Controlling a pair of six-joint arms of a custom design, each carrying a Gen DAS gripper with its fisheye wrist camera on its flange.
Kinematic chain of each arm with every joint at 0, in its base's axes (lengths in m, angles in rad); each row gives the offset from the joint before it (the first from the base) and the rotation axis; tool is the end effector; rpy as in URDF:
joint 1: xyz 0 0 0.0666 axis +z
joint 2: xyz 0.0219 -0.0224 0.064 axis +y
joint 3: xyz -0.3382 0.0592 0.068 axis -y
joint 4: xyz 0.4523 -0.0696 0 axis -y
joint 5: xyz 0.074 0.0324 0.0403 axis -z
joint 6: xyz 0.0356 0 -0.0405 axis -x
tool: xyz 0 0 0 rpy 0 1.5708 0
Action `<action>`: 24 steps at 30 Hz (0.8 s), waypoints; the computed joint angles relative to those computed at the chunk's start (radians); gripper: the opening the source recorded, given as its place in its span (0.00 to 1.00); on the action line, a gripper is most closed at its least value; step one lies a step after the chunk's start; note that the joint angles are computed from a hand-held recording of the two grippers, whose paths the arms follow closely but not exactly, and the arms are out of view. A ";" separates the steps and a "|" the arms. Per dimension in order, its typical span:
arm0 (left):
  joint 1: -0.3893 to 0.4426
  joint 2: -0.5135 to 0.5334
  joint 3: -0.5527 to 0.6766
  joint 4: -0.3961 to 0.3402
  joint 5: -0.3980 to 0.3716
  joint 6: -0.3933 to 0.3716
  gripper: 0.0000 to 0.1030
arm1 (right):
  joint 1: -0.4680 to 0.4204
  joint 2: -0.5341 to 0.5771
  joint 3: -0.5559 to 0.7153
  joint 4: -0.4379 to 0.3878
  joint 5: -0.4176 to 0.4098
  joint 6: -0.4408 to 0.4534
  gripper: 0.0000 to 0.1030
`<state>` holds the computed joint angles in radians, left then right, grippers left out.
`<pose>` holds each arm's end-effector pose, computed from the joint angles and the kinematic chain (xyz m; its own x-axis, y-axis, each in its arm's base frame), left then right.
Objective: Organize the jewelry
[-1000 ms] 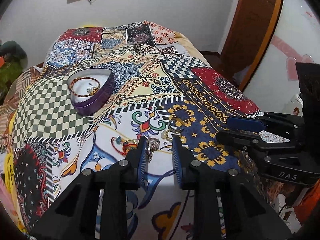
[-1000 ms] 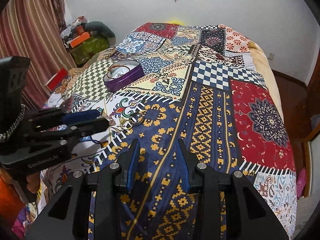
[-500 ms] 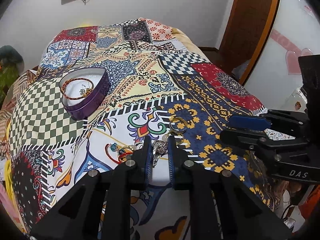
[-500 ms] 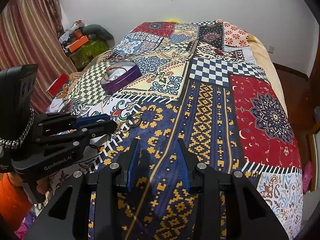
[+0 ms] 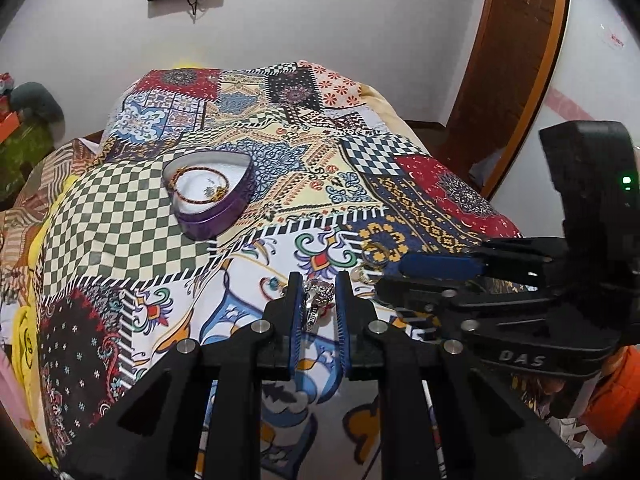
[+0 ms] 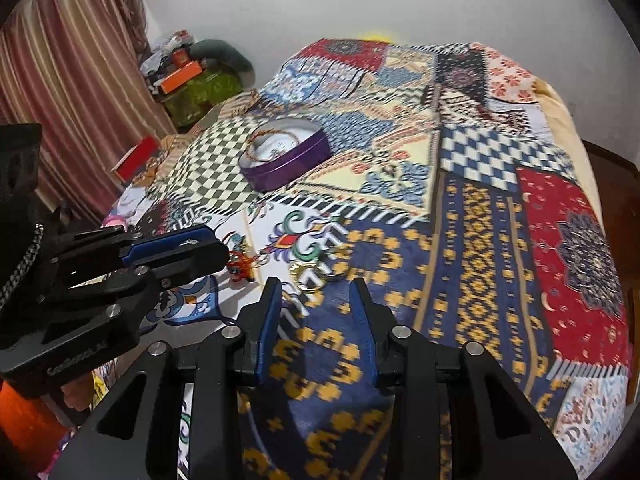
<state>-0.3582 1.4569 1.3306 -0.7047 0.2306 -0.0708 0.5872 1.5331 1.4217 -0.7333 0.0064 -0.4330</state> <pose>0.5335 -0.2088 0.3370 -0.6556 0.3190 -0.6844 0.5333 0.8373 -0.1207 0.4992 0.3315 0.3388 -0.7960 -0.0258 -0.6047 -0.2385 0.9316 0.2742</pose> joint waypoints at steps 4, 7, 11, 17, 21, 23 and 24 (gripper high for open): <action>0.009 -0.002 -0.008 0.007 0.005 0.010 0.14 | 0.011 0.029 0.035 -0.034 0.038 0.029 0.29; 0.013 -0.003 -0.011 0.016 0.009 0.016 0.14 | 0.009 0.024 0.040 -0.036 0.068 0.030 0.29; 0.017 -0.005 -0.015 0.031 0.007 0.020 0.14 | -0.003 0.027 0.047 -0.033 0.094 0.019 0.29; 0.024 0.006 -0.011 0.037 0.007 0.030 0.14 | -0.007 0.064 0.078 -0.066 0.092 0.044 0.28; 0.028 0.015 -0.006 0.035 0.000 0.037 0.14 | 0.000 0.067 0.080 -0.061 0.105 0.076 0.19; 0.030 0.016 -0.007 0.034 -0.005 0.038 0.14 | 0.003 0.064 0.077 -0.055 0.119 0.078 0.19; 0.031 0.016 -0.007 0.034 -0.007 0.038 0.14 | 0.005 0.063 0.076 -0.053 0.128 0.075 0.19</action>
